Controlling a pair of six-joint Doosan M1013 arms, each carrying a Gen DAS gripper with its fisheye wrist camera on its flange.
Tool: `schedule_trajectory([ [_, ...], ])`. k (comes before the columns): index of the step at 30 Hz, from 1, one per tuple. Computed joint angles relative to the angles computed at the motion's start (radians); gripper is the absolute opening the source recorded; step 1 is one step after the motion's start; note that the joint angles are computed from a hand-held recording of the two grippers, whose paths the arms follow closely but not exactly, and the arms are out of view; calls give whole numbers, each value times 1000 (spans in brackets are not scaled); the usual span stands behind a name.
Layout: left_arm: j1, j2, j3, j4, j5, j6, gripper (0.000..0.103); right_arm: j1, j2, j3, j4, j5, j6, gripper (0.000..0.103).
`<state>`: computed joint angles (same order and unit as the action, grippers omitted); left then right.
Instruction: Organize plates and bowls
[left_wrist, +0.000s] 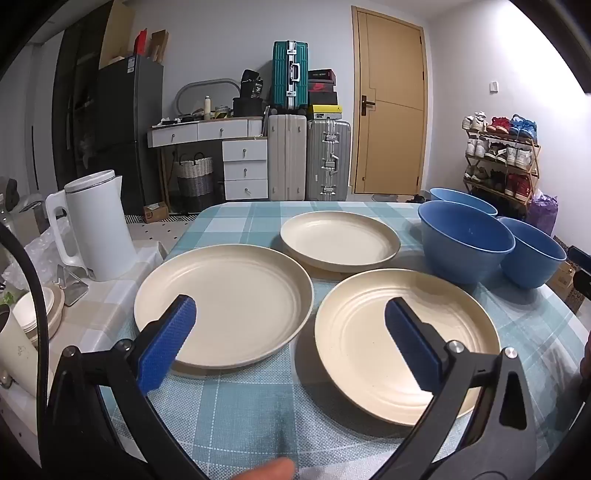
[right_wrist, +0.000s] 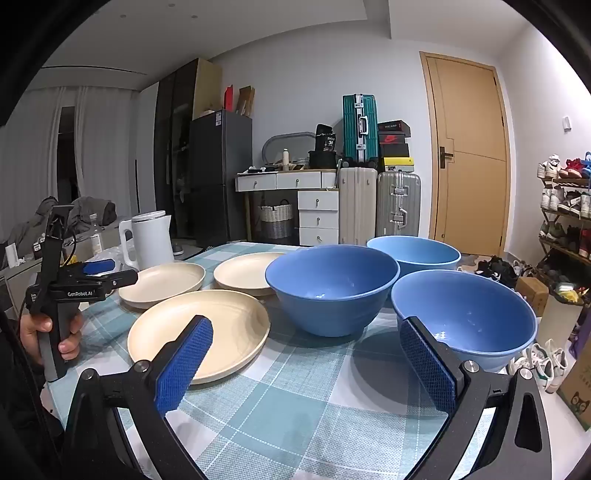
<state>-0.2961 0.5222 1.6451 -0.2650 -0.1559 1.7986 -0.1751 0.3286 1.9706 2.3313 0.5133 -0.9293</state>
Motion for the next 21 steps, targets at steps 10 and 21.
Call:
schedule_trajectory([
  [10,0,1,2,23,-10,-25,102,0,1,-1,-6,1,13,103],
  [21,0,1,1,29,-9,-32,102,0,1,0,-3,1,9,103],
])
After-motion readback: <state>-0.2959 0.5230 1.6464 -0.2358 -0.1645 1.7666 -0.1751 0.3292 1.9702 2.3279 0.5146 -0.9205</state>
